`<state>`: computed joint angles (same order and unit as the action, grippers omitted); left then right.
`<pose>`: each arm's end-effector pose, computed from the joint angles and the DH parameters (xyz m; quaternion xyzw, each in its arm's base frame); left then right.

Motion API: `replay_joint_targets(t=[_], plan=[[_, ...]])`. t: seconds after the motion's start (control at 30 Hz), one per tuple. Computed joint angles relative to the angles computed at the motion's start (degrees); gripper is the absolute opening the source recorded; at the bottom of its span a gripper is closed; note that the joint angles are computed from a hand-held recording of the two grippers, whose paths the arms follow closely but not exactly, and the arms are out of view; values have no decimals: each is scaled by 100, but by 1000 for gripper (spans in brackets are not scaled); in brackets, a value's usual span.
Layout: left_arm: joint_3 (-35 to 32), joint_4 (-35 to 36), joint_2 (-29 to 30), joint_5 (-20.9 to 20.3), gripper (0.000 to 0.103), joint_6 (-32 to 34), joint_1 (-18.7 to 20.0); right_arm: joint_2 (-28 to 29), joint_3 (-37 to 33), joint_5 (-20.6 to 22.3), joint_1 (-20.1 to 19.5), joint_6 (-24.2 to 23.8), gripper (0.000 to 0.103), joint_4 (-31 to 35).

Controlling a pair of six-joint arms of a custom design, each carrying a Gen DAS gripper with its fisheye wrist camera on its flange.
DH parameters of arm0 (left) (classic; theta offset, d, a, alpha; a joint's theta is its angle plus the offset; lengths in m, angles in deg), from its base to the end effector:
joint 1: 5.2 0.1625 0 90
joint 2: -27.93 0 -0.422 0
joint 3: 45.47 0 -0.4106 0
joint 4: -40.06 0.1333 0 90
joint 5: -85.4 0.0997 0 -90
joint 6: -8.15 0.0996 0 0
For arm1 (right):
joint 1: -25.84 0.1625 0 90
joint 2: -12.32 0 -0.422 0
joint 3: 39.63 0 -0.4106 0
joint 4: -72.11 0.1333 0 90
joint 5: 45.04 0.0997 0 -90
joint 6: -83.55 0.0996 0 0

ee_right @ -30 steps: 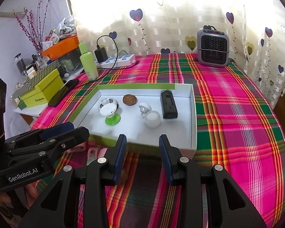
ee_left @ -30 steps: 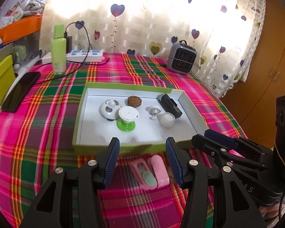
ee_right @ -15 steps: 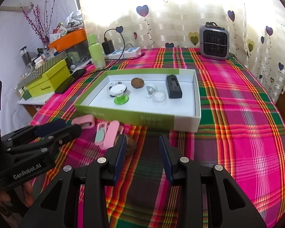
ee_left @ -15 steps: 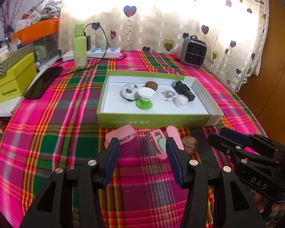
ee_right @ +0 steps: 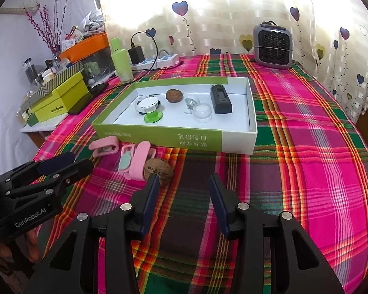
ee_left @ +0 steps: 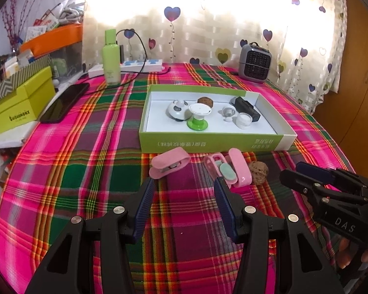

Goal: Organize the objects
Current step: 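Withdraw both grippers from the box toward the pink clips and walnut, then grasp the pink clip with the left gripper while the right approaches the walnut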

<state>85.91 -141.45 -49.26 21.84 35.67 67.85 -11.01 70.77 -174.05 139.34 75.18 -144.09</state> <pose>0.0337 -0.4987 0.2305 0.2813 0.8814 -0.2902 0.2444 0.2779 -0.4622 -0.0776 0.1363 -0.8848 0.3543 0.2703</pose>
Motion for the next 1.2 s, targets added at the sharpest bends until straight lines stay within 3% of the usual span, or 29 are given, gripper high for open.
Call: replay_joint_targets(t=[0.4, 1.2], plan=[[-315, 381, 90, -341, 50, -106, 335, 27, -124, 79, -19, -27, 43, 316], [-1139, 1165, 631, -377, 50, 399, 429, 55, -559, 239, -94, -323, 43, 1091]])
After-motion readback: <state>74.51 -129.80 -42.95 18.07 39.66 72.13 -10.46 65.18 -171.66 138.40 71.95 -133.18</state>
